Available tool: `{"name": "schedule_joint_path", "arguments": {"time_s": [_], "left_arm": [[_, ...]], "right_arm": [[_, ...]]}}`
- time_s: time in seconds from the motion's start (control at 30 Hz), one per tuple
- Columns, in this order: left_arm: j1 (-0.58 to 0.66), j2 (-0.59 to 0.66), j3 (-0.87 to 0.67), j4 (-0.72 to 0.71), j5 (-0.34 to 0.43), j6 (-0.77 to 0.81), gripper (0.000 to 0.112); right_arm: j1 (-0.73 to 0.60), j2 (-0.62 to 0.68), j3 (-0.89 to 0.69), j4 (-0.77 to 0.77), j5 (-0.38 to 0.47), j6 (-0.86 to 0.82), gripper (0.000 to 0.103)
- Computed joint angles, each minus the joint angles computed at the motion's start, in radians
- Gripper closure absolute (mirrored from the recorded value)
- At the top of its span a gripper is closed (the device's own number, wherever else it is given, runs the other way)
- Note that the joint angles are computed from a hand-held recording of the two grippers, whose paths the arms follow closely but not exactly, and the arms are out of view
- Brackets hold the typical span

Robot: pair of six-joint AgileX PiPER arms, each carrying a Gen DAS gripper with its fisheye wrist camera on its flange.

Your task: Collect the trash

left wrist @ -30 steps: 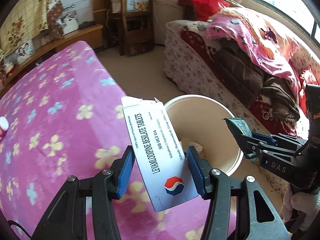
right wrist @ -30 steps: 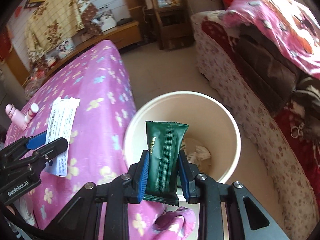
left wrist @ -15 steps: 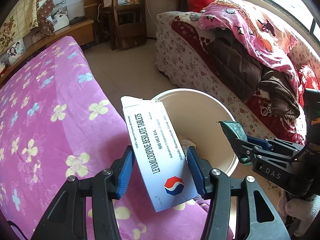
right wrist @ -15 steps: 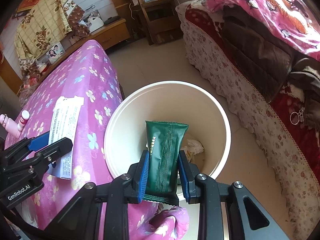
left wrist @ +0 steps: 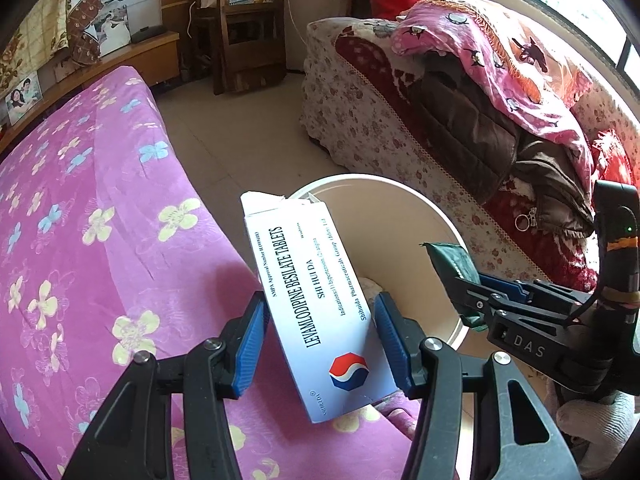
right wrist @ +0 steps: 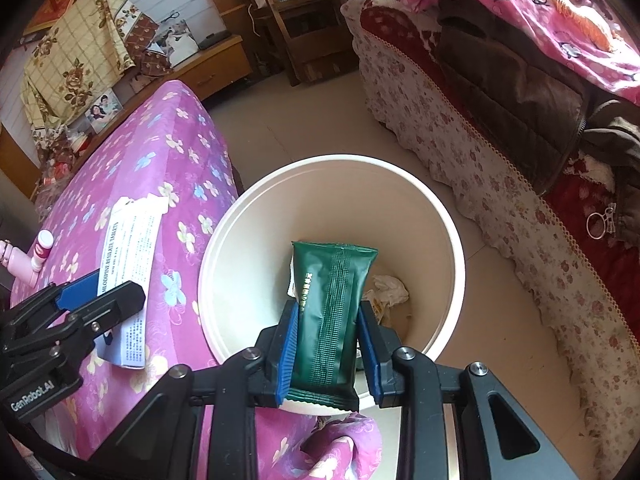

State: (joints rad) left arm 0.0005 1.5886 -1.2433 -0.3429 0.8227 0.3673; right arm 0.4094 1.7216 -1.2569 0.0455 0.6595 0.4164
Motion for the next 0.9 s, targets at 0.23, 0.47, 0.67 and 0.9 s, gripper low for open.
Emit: {"name": "schedule_joint_path", "arguments": {"time_s": [0.23, 0.47, 0.67, 0.9], "left_arm": [[0.002, 0.004, -0.008, -0.024, 0.014, 0.004, 0.043], [0.015, -0.015, 0.008, -0.017, 0.009, 0.001, 0.042], [0.017, -0.057, 0.044, 0.031, -0.023, -0.021, 0.042], [0.043, -0.163, 0.122, 0.082, -0.072, -0.043, 0.042]], "right_arm": [[-0.052, -0.004, 0.039, 0.166, -0.041, -0.104, 0.044], [-0.051, -0.024, 0.073, 0.194, -0.074, -0.118, 0.035], [0.014, -0.056, 0.078, 0.038, -0.077, 0.023, 0.035], [0.127, -0.108, 0.07, -0.222, -0.028, 0.273, 0.035]]}}
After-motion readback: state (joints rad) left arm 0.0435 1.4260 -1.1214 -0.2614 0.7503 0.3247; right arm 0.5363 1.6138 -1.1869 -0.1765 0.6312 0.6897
